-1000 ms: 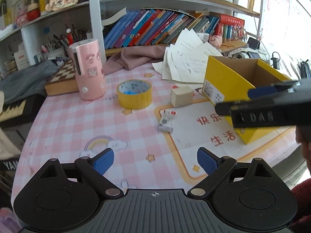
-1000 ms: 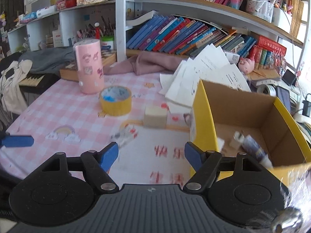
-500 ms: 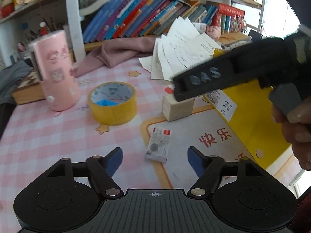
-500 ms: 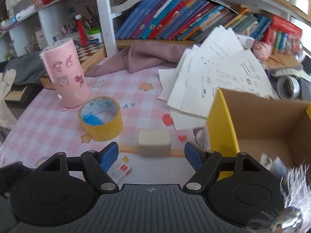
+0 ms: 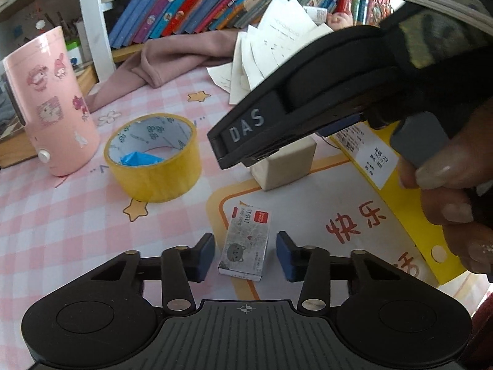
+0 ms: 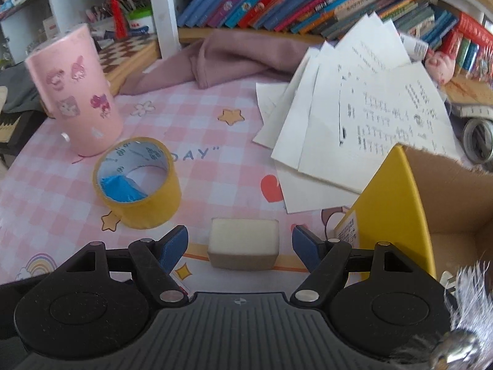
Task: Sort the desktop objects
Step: 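Grasp the white-red card package with the left tool while the right tool grasps the white eraser, then carry the card package and eraser with both tools over the yellow box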
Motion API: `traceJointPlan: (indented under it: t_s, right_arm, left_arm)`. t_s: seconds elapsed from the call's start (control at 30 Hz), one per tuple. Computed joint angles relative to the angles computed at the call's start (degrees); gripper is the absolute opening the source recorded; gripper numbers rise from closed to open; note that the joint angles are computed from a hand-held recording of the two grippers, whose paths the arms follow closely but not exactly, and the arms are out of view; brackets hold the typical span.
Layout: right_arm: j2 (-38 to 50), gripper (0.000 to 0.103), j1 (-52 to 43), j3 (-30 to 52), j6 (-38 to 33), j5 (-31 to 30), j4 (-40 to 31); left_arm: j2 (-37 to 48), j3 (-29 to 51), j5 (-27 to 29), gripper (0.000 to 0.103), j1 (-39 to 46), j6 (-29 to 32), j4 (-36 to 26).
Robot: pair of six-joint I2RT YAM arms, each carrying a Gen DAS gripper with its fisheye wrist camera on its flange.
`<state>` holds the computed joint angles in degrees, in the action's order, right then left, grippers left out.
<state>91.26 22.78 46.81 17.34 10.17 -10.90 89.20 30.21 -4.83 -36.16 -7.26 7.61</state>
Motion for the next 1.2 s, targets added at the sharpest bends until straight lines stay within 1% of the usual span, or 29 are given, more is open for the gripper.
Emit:
traceJointPlan:
  t_s: [0.07, 0.1, 0.17, 0.27, 0.47, 0.67, 0.8, 0.93, 1.1, 1.2]
  right_arm:
    - [1.20, 0.068, -0.22, 0.64, 0.40, -0.29, -0.26]
    - [1.77, 0.066, -0.34, 0.88, 0.45, -0.43, -0.24]
    - [2.54, 0.051, -0.66, 1.17, 0.42, -0.96, -0.21]
    - [1.89, 0.047, -0.99, 0.73, -0.05, -1.69, 0.09]
    - [-2.73, 0.046, -0.16, -1.67, 1.09, -2.99, 0.07]
    - [-9.89, 0.045, 2.57, -4.85, 1.63, -1.02, -0.18]
    - [-15.84, 0.045, 5.11, -7.11, 1.39, 1.02, -1.22]
    - [-22.96, 0.045, 7.77, -9.49, 1.58, 2.86, -3.80]
    - [-32.61, 0.045, 12.47, -11.43, 2.99, 5.93, -10.24]
    - [-37.92, 0.045, 16.67, -12.23, 5.48, 8.84, -14.52]
  left_arm:
    - [0.61, 0.35, -0.07, 0.032, -0.05, 0.37, -0.07]
    - [0.63, 0.25, -0.29, 0.031, -0.12, 0.65, 0.19]
    - [0.48, 0.16, 0.08, 0.029, 0.22, 0.64, 0.25]
    - [-1.61, -0.85, 0.29, 0.029, 0.85, -0.08, -0.33]
    - [-10.30, -3.75, 0.61, 0.028, 1.90, -1.79, -3.65]
    - [-19.83, -6.21, 1.51, 0.028, 3.33, -4.02, -8.39]
    - [-29.29, -7.93, 2.14, 0.028, 4.16, -5.35, -14.29]
    - [-39.80, -8.70, 2.85, 0.028, 5.62, -5.84, -21.75]
    - [-51.82, -8.84, 3.77, 0.028, 7.14, -7.29, -31.03]
    - [-58.31, -8.64, 3.76, 0.028, 6.78, -8.82, -36.60]
